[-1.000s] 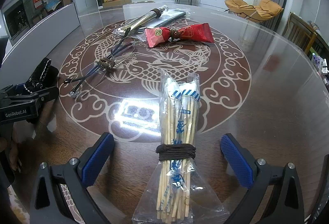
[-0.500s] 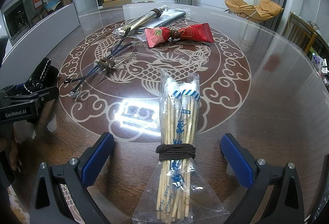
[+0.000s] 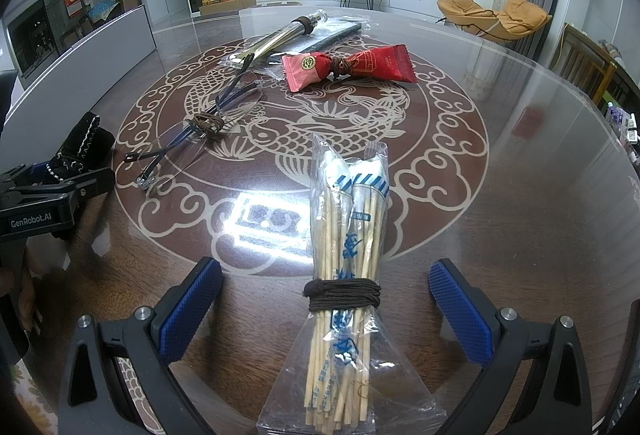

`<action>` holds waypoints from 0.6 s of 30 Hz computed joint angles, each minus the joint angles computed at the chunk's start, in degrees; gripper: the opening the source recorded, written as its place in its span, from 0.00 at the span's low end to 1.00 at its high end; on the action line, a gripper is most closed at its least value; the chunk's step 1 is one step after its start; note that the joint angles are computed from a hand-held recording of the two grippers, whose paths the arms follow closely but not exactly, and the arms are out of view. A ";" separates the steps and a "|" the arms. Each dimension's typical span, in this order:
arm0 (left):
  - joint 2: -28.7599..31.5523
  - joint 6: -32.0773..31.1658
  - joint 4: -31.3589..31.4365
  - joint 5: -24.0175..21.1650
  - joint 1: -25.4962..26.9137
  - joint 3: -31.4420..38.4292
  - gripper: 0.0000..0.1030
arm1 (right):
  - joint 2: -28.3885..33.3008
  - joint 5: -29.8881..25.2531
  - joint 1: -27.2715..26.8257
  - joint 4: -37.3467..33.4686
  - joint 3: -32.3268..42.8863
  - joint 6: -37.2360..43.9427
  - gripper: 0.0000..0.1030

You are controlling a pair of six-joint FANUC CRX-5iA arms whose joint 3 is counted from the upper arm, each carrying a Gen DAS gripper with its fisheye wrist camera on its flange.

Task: Organize objects
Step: 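Carry black bundle to the bin with left gripper while right gripper carries bagged sticks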

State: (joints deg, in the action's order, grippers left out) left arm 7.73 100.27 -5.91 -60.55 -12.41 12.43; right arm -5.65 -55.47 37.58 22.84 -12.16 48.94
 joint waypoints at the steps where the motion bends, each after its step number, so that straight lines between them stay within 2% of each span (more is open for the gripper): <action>1: 0.44 -1.41 1.01 -0.92 0.43 0.58 1.00 | 0.18 -0.02 -0.11 -0.16 0.19 0.21 1.00; 4: 2.94 -6.02 3.76 -6.78 1.62 4.37 1.00 | 1.11 -2.23 -0.79 -3.18 2.66 3.93 1.00; 6: 4.48 -6.96 4.36 -10.98 2.04 7.00 1.00 | 4.04 -8.02 -2.59 -8.95 8.78 10.60 1.00; 8: 4.66 -8.00 4.61 -12.04 2.17 7.48 0.97 | 5.66 -11.53 -4.63 -13.69 13.06 13.28 0.99; 9: 3.54 -8.63 4.85 -10.28 2.24 6.11 0.77 | 5.66 -11.92 -5.41 -14.71 13.90 12.51 0.89; 10: 2.22 -9.13 5.11 -8.31 2.35 4.54 0.49 | 5.52 -11.87 -5.61 -14.39 14.03 11.85 0.64; 11: 1.20 -9.73 5.50 -7.06 2.50 3.35 0.36 | 5.31 -11.55 -5.91 -14.30 14.12 11.53 0.46; 12: 0.63 -9.47 5.09 -6.73 2.43 2.89 0.31 | 5.33 -11.60 -6.58 -15.55 14.61 11.73 0.28; 18: -8.52 -10.30 13.19 0.08 5.58 -6.62 0.31 | 1.34 -10.98 -6.27 -18.29 14.04 9.04 0.27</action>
State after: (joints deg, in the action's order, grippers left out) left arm -0.79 89.98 7.28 -60.46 -6.83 5.81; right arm -4.30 -66.45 31.31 4.55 1.87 57.97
